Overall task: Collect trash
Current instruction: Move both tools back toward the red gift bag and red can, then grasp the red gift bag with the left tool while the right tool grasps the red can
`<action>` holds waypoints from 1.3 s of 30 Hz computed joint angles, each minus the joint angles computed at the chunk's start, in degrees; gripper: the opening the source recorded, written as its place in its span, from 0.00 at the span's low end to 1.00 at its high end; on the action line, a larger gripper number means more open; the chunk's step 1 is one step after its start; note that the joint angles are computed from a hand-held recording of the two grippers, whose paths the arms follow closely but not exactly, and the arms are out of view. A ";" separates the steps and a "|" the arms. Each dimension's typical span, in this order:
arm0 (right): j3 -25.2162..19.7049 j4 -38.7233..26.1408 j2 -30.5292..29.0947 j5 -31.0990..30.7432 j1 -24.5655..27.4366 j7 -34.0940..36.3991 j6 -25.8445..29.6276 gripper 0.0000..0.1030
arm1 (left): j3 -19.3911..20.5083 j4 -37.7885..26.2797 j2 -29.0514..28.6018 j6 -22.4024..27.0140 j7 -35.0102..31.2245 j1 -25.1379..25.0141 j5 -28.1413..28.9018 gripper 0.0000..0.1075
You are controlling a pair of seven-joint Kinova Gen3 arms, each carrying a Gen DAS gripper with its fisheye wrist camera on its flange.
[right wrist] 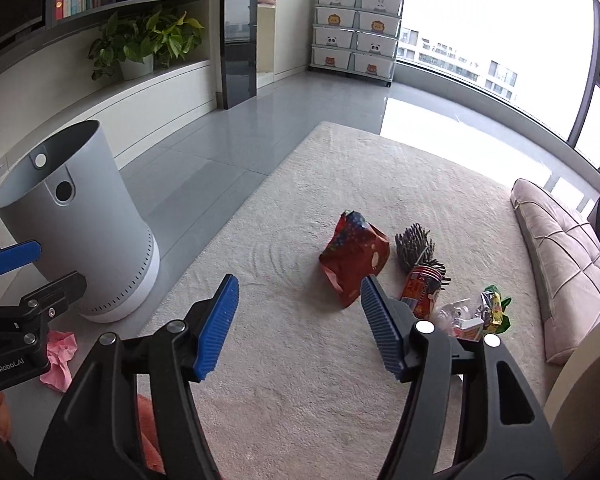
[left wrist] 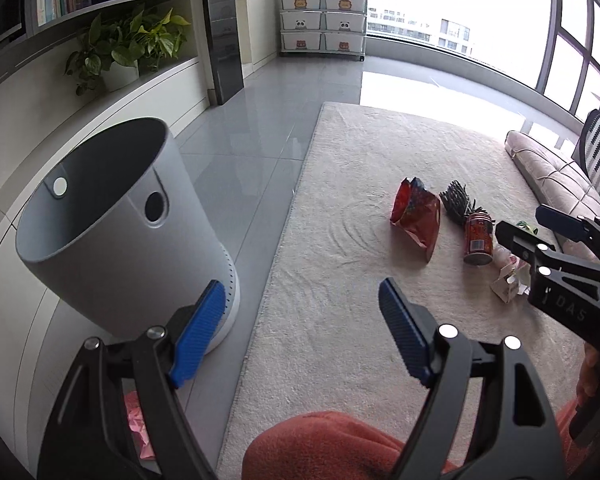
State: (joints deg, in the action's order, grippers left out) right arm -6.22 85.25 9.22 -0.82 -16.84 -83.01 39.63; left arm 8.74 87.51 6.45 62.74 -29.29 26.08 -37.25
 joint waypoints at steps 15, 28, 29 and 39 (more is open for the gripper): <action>2.53 -0.56 4.33 -1.75 6.86 1.80 -0.61 0.60 | -4.26 -8.92 11.33 -4.55 -5.69 3.27 4.17 0.73; 4.77 -6.05 13.94 2.33 5.91 -3.16 -1.88 0.60 | -6.76 -17.62 22.26 -9.48 -14.72 -0.28 15.22 0.73; 5.06 -7.09 15.28 2.79 5.74 -3.67 -1.69 0.60 | -6.94 -18.97 23.68 -9.46 -15.60 -0.49 16.14 0.73; 6.22 -20.60 28.97 4.50 5.73 -5.52 3.32 0.60 | -8.26 -36.77 39.52 -5.42 -23.53 -2.68 24.62 0.74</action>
State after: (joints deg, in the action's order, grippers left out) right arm 0.00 64.65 38.19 3.68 -11.12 -88.53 42.94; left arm 0.47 50.74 45.97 57.32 -52.82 23.40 -12.63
